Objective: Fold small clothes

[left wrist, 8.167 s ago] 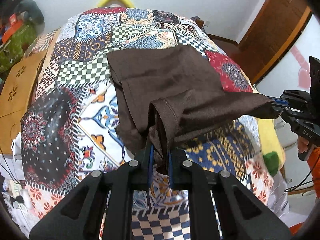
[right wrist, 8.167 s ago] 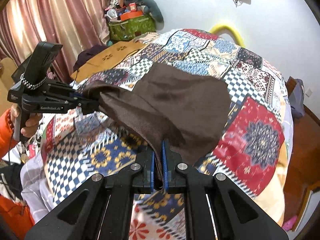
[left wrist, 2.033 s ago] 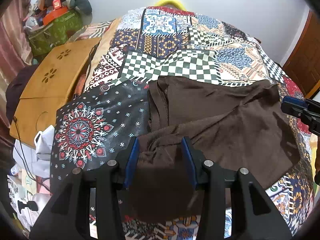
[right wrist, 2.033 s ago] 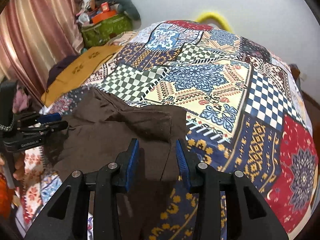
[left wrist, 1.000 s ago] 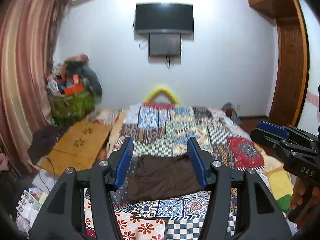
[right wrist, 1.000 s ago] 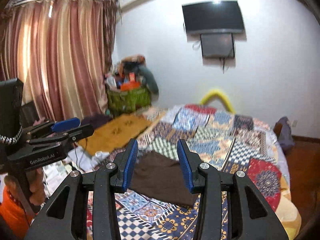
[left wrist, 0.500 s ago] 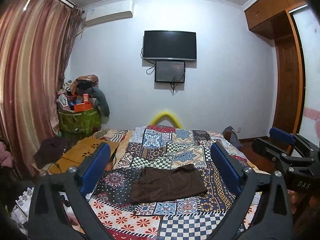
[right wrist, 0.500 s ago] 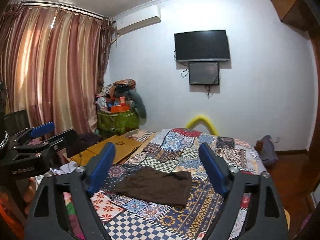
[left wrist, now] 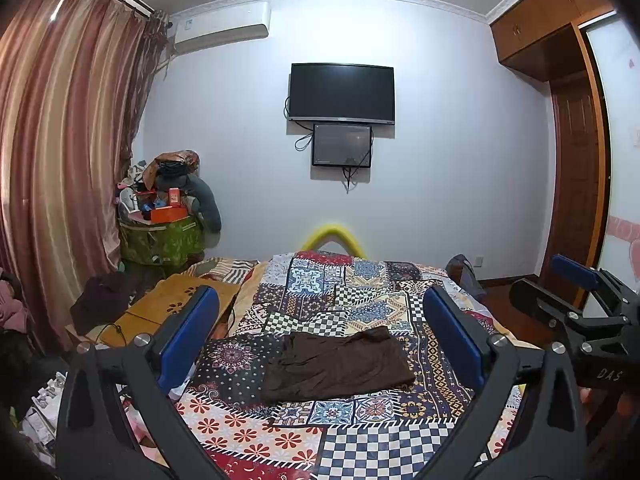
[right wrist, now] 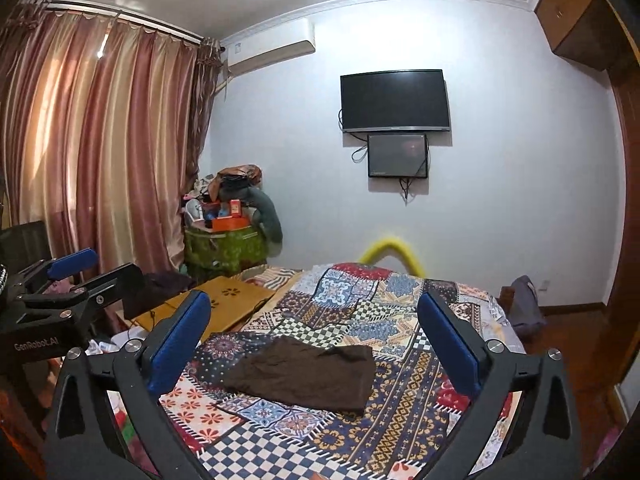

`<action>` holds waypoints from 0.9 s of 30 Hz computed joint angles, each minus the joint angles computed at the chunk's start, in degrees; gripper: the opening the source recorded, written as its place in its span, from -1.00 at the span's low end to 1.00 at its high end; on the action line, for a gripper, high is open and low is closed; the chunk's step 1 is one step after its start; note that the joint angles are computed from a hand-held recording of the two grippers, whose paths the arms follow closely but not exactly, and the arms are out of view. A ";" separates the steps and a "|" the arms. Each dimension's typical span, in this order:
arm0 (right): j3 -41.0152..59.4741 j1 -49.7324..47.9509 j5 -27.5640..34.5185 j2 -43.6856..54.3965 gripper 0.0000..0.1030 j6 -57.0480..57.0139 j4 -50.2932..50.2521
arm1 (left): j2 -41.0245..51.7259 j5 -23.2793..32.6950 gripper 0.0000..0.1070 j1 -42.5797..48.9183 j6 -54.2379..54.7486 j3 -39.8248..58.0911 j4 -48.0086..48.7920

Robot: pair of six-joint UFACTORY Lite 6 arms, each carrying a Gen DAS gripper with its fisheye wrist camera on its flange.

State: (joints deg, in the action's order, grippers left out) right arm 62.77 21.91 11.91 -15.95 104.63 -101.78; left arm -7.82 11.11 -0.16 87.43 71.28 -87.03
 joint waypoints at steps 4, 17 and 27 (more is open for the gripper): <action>-1.14 0.20 0.51 -0.86 0.99 0.42 -0.15 | 0.46 0.20 0.92 0.10 0.92 0.09 -0.96; -2.17 -0.18 0.53 -2.52 0.99 -4.86 6.32 | 1.61 2.09 0.92 0.91 -0.47 1.04 0.80; -1.83 -0.36 0.60 -3.20 0.99 -10.84 12.82 | 2.36 3.41 0.92 1.60 -2.60 1.97 2.83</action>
State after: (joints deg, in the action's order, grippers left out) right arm 60.94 21.55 12.52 -19.16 93.79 -88.96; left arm -5.46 14.52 1.44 84.83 73.25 -84.20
